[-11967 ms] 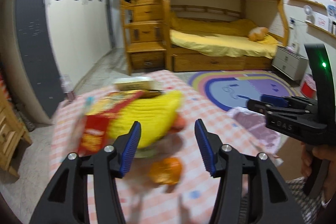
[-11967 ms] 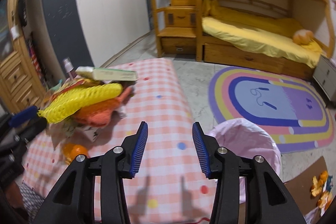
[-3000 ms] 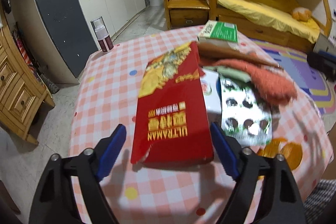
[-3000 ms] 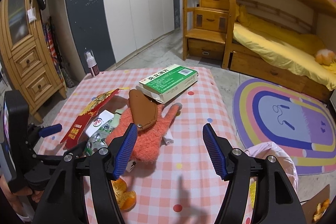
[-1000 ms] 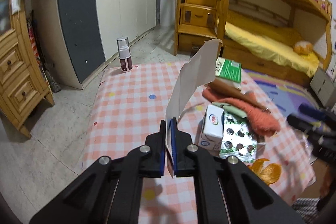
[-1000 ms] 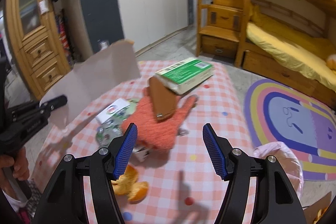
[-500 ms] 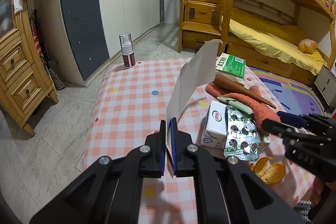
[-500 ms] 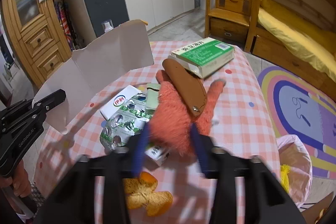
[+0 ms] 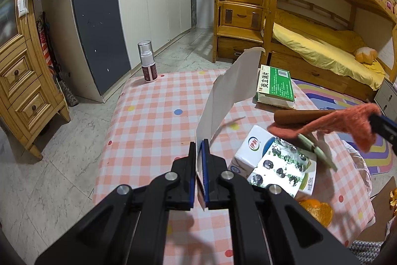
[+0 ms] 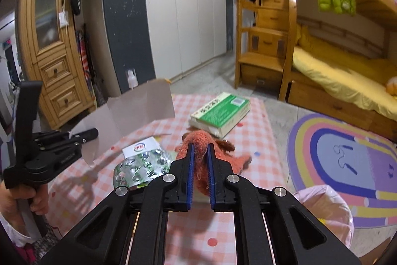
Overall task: Collect trash
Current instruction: 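Drop the orange glove in the bin with the right gripper while the left releases the box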
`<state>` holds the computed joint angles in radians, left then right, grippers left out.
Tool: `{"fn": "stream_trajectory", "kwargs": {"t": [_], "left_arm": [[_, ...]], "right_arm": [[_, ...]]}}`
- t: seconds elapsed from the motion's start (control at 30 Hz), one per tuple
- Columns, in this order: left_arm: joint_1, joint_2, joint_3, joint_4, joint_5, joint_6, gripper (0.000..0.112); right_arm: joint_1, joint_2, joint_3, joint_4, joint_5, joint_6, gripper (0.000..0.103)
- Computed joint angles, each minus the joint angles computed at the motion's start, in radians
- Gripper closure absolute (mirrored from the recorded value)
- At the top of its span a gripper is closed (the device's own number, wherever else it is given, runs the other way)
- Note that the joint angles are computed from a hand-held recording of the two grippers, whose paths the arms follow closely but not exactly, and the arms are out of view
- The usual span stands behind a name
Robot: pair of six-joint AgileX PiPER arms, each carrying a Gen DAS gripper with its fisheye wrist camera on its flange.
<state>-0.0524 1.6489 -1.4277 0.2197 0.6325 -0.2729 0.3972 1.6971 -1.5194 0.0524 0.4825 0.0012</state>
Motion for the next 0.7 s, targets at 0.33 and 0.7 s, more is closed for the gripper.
{"fn": "stream_trajectory", "kwargs": {"t": [0.33, 0.7], "left_arm": [[-0.040, -0.025, 0.018, 0.064, -0.021, -0.079, 0.110], [-0.048, -0.051, 0.025, 0.099, -0.023, -0.112, 0.110]], "right_arm": [[-0.017, -0.055, 0.041, 0.215, -0.110, -0.163, 0.094], [0.036, 0.067, -0.232, 0.102, 0.010, -0.071, 0.096]]}}
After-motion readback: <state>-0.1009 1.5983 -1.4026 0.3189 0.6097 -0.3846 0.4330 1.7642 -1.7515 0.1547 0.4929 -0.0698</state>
